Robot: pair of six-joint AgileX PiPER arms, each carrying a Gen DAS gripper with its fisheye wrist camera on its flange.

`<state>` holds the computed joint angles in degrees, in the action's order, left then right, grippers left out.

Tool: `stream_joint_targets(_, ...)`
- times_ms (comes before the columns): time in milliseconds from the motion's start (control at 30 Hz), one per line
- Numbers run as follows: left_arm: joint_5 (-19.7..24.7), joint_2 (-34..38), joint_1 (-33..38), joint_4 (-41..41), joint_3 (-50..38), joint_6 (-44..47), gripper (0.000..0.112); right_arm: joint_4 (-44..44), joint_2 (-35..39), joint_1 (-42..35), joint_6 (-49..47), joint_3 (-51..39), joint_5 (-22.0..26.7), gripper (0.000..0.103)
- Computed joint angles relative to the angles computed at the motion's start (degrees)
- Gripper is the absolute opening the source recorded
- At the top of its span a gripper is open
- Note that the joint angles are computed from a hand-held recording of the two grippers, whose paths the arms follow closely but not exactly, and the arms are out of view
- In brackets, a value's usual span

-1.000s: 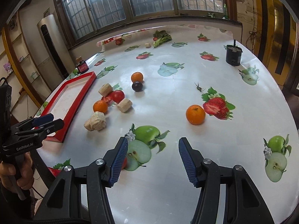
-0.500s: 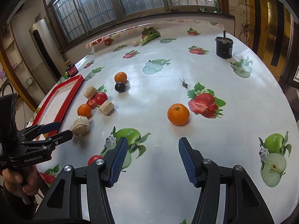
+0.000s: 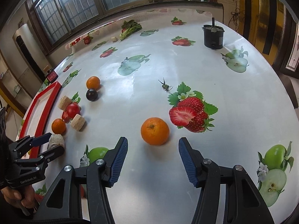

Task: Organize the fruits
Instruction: 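Grasp another beige cork with the left gripper while the right grasps an orange, then carry the cork and orange over the tray with both grippers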

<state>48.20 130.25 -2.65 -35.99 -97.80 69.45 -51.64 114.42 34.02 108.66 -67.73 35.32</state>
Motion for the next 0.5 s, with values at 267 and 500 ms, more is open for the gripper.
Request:
stream_joint_targets(267, 3.0, 0.7, 0.6, -0.9, -1.0, 1.4, 0.027, 2.9, 4.1, -2.9, -6.5, -4.5, 1.2, 0.036)
stream_joint_targets(500, 7.5, -0.7, 4.1, -5.7, -1.2, 3.5, 0.025, 0.9, 2.5, 0.0, -4.9, -4.3, 2.5, 0.035)
